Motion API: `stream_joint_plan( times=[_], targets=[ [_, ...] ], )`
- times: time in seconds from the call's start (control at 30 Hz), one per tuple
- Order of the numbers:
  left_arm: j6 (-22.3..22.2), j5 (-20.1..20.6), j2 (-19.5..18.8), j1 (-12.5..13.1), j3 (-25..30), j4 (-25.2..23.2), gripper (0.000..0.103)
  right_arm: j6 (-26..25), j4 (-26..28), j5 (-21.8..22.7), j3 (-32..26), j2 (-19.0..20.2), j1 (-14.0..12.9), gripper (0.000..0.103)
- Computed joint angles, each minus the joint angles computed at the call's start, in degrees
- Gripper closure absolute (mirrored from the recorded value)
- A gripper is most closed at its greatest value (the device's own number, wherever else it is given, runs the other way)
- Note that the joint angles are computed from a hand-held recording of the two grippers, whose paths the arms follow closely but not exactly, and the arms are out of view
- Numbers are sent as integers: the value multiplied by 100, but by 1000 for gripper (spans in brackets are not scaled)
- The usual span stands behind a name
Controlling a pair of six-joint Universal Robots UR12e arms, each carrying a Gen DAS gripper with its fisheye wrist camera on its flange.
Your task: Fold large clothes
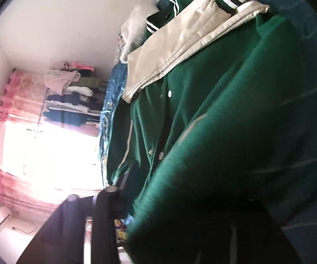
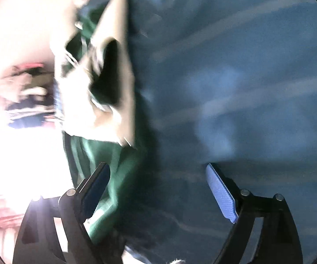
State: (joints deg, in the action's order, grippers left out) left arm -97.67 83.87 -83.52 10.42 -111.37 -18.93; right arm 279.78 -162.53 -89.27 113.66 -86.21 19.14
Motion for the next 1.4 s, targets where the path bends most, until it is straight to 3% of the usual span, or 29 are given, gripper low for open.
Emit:
stream_joint_plan(
  times=[0.17,0.27,0.37,0.4,0.43,0.5,0.6,0.83,1.0,1.13,1.23,1.33,1.4],
  targets=[
    [21,64,-55,-40,196,-386,78,-175,-1525,36,227,305,-341,8],
    [97,73,-42,-50,221,-536,78,140,-2495,269,346,624,-572,7],
    [159,77,-98,-63,390,-825,78,369,-2799,349,323,778,-701,9],
    [146,92,-103,-68,434,-933,78,353,-2769,329,279,794,-712,21],
    [154,107,-114,-71,496,-1071,78,315,-2555,386,219,770,-734,32],
    [98,102,-138,-62,644,-1414,78,207,-1910,477,81,670,-741,66],
    [72,-64,-204,0,915,-1882,78,257,-1251,339,-119,549,-658,76],
    [54,-581,-554,191,1848,-3119,78,152,704,-95,-859,227,-502,81],
    [-23,-768,-955,290,2638,-4048,78,427,1046,-558,-1475,362,-310,84],
    [-262,-797,-1435,355,3495,-4853,78,319,1708,-644,-2355,725,-354,85],
    [-608,-642,-1906,374,4260,-5458,78,-114,2183,-474,-3183,1139,-453,85],
    [-1014,-418,-2454,402,5079,-6084,76,-640,2810,-151,-4288,1763,-579,85],
    [-1309,-378,-2881,449,5738,-6779,75,-1018,3323,65,-5103,2256,-659,85]
  ],
)
